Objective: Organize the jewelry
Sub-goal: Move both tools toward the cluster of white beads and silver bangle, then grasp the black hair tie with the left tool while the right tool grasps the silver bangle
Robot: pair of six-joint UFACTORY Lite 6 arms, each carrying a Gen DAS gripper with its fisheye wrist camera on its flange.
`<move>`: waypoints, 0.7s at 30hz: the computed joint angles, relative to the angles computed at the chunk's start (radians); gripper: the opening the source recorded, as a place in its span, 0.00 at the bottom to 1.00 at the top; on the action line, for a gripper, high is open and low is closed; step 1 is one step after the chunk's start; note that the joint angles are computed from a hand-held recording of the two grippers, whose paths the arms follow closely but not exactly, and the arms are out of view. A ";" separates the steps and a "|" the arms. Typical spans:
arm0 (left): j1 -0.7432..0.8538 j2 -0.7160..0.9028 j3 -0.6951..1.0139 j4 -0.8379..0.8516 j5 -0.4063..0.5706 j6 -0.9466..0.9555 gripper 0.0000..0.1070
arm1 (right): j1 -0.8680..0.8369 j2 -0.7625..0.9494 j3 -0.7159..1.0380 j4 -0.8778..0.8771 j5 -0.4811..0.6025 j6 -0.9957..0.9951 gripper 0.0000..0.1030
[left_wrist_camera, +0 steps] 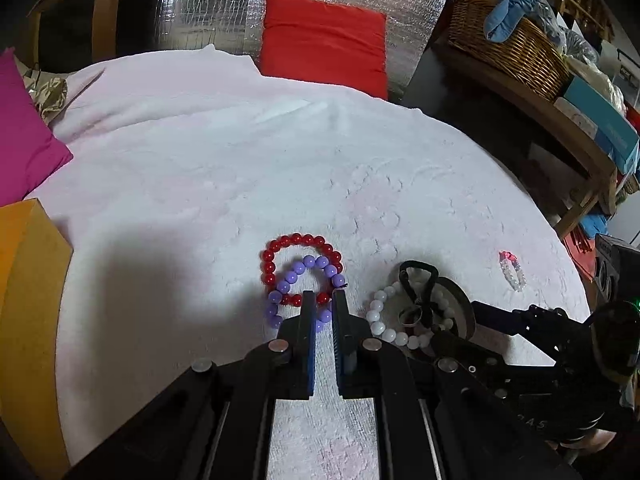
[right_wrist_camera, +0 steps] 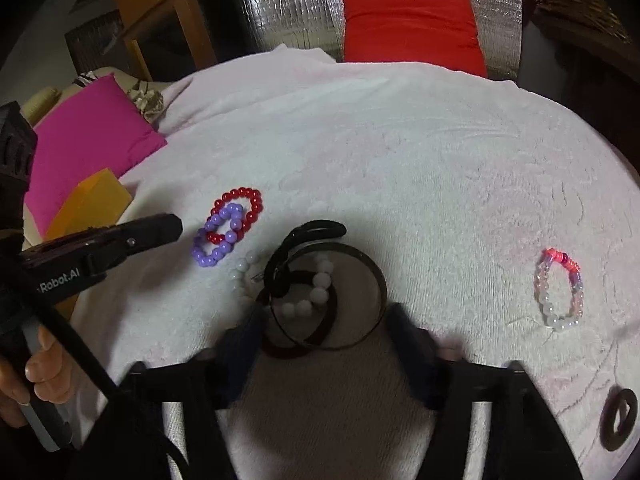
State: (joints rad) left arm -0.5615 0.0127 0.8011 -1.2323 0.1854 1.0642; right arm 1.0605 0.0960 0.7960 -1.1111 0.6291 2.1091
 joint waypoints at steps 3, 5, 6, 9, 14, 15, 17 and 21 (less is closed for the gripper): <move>-0.014 0.011 0.007 0.008 -0.005 -0.010 0.07 | -0.012 -0.048 -0.048 -0.057 -0.033 0.071 0.59; -0.035 0.020 0.012 0.021 -0.019 -0.023 0.07 | -0.021 -0.102 -0.095 -0.073 -0.060 0.098 0.59; -0.044 0.024 0.016 0.020 -0.022 -0.025 0.07 | -0.027 -0.136 -0.121 -0.076 -0.074 0.110 0.59; -0.072 0.040 0.028 -0.046 -0.016 0.039 0.07 | -0.033 -0.220 -0.182 -0.066 -0.084 0.124 0.59; -0.151 0.075 0.058 -0.077 -0.022 0.057 0.30 | -0.030 -0.347 -0.275 0.027 -0.030 0.077 0.59; -0.177 0.084 0.065 -0.111 -0.042 0.086 0.39 | -0.027 -0.373 -0.293 0.035 -0.023 0.075 0.59; -0.211 0.109 0.087 -0.137 -0.057 0.103 0.40 | -0.025 -0.396 -0.310 0.043 -0.018 0.071 0.59; -0.241 0.165 0.132 -0.128 -0.072 0.067 0.40 | -0.018 -0.402 -0.316 0.050 -0.018 0.062 0.59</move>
State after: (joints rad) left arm -0.8026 0.1779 0.9333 -1.3600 0.1137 1.1309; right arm 1.0428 -0.3063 0.4797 -1.0606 0.6107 2.1712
